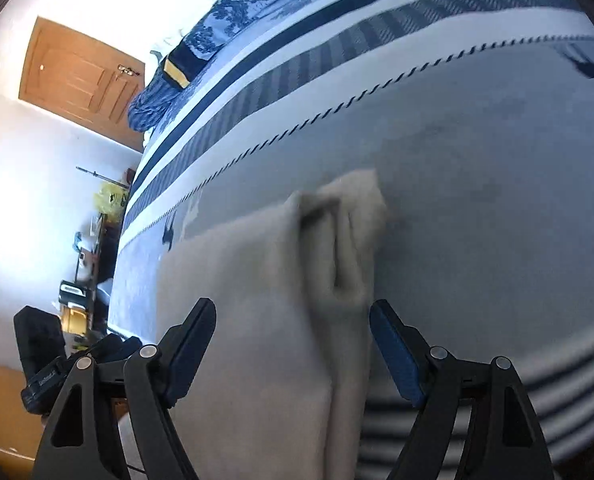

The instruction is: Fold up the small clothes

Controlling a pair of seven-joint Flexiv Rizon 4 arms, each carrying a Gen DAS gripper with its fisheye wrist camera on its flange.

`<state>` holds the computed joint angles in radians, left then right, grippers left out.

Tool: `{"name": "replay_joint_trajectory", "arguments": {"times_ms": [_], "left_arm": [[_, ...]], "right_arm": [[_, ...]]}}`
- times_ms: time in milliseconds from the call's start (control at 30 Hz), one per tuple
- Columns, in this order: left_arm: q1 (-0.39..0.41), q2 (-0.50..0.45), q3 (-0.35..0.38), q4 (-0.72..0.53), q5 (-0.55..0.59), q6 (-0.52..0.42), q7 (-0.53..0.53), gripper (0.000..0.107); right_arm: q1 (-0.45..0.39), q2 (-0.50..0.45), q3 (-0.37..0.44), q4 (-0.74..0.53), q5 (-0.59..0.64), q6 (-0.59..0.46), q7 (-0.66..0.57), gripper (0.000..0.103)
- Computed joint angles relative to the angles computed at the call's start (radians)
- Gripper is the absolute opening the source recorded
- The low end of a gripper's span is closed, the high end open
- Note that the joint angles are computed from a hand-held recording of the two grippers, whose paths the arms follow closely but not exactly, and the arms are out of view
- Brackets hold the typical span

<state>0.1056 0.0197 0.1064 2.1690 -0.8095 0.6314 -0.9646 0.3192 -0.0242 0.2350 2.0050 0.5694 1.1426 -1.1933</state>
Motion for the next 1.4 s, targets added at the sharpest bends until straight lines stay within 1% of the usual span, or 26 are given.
{"name": "replay_joint_trajectory", "arguments": {"times_ms": [100,133,167,200,233,267,300,333,367,467,567,633,733,800,867,900,967,1033,1100,1133,1167,1233,1267,1300,1333,1400], "left_arm": [[-0.002,-0.078,-0.024,-0.044,-0.011,0.022,-0.029,0.059],[-0.001,-0.101,-0.032,-0.057,-0.013,0.024,-0.039,0.059],[0.001,-0.116,-0.037,-0.066,-0.020,0.020,-0.044,0.059],[0.004,-0.136,-0.044,-0.073,-0.043,0.009,-0.044,0.059],[0.007,-0.150,-0.051,-0.075,-0.074,0.001,-0.040,0.059],[0.009,-0.162,-0.056,-0.077,-0.094,-0.004,-0.039,0.050],[0.010,-0.168,-0.059,-0.077,-0.103,-0.006,-0.043,0.045],[0.011,-0.170,-0.062,-0.078,-0.109,-0.016,-0.050,0.032],[0.015,-0.164,-0.061,-0.078,-0.118,-0.032,-0.050,0.021],[0.040,-0.125,-0.050,-0.092,-0.205,-0.113,-0.016,0.018],[0.051,-0.109,-0.041,-0.150,-0.257,-0.136,0.016,0.018],[0.054,-0.124,-0.044,-0.206,-0.272,-0.122,0.013,0.018],[0.062,-0.188,-0.059,-0.309,-0.249,-0.090,-0.016,0.018],[0.070,-0.248,-0.071,-0.374,-0.202,-0.072,-0.061,0.018],[0.074,-0.284,-0.077,-0.399,-0.150,-0.050,-0.086,0.018],[0.077,-0.292,-0.079,-0.397,-0.130,-0.037,-0.088,0.018],[0.083,-0.317,-0.083,-0.398,-0.096,-0.008,-0.099,0.020],[0.081,-0.324,-0.075,-0.386,-0.035,0.042,-0.121,0.024],[0.082,-0.303,-0.068,-0.351,0.016,0.094,-0.106,0.036],[0.082,-0.271,-0.069,-0.301,0.003,0.136,-0.071,0.046],[0.083,-0.238,-0.069,-0.254,-0.020,0.159,-0.039,0.053],[0.080,-0.160,-0.056,-0.145,-0.050,0.165,0.047,0.055],[0.072,-0.110,-0.041,-0.075,-0.050,0.164,0.086,0.055],[0.063,-0.066,-0.024,-0.009,-0.046,0.159,0.111,0.055],[0.056,-0.034,-0.010,0.037,-0.035,0.147,0.121,0.055],[0.042,0.021,0.015,0.126,-0.033,0.153,0.127,0.055]], "right_arm": [[-0.006,-0.064,0.000,-0.039,0.044,0.024,-0.044,0.080],[-0.017,-0.082,0.007,-0.062,0.093,0.023,-0.081,0.078],[-0.039,-0.096,0.022,-0.081,0.181,0.019,-0.147,0.073],[-0.053,-0.107,0.033,-0.090,0.239,0.017,-0.191,0.068],[-0.056,-0.120,0.038,-0.097,0.262,0.027,-0.213,0.067],[-0.068,-0.124,0.049,-0.101,0.308,0.037,-0.255,0.065],[-0.080,-0.127,0.055,-0.110,0.347,0.031,-0.289,0.055],[-0.092,-0.131,0.056,-0.121,0.372,0.003,-0.312,0.032],[-0.105,-0.133,0.058,-0.136,0.407,-0.029,-0.346,0.029],[-0.079,-0.107,0.048,-0.136,0.333,-0.021,-0.304,0.025],[-0.080,-0.091,0.040,-0.199,0.361,-0.033,-0.342,0.024],[-0.068,-0.115,0.025,-0.269,0.321,-0.045,-0.338,0.024],[-0.032,-0.205,-0.002,-0.407,0.147,-0.067,-0.258,0.024],[-0.032,-0.276,-0.003,-0.491,0.084,-0.096,-0.214,0.024],[-0.010,-0.347,-0.020,-0.554,-0.024,-0.124,-0.151,0.024],[-0.003,-0.379,-0.022,-0.576,-0.065,-0.139,-0.134,0.024],[-0.010,-0.426,-0.004,-0.601,-0.090,-0.146,-0.114,0.026],[-0.002,-0.459,-0.012,-0.608,-0.147,-0.154,-0.054,0.033],[0.023,-0.460,-0.056,-0.599,-0.264,-0.230,0.082,0.034],[0.006,-0.446,-0.040,-0.581,-0.250,-0.219,0.084,0.034],[-0.028,-0.409,-0.001,-0.536,-0.207,-0.170,0.058,0.040],[-0.048,-0.314,0.034,-0.406,-0.184,-0.067,0.044,0.083],[-0.060,-0.250,0.063,-0.325,-0.176,-0.032,0.039,0.086],[-0.045,-0.209,0.061,-0.268,-0.166,-0.006,0.036,0.085],[-0.048,-0.166,0.085,-0.214,-0.130,0.007,0.013,0.085],[-0.030,-0.100,0.109,-0.106,-0.058,0.037,0.020,0.085]]}}
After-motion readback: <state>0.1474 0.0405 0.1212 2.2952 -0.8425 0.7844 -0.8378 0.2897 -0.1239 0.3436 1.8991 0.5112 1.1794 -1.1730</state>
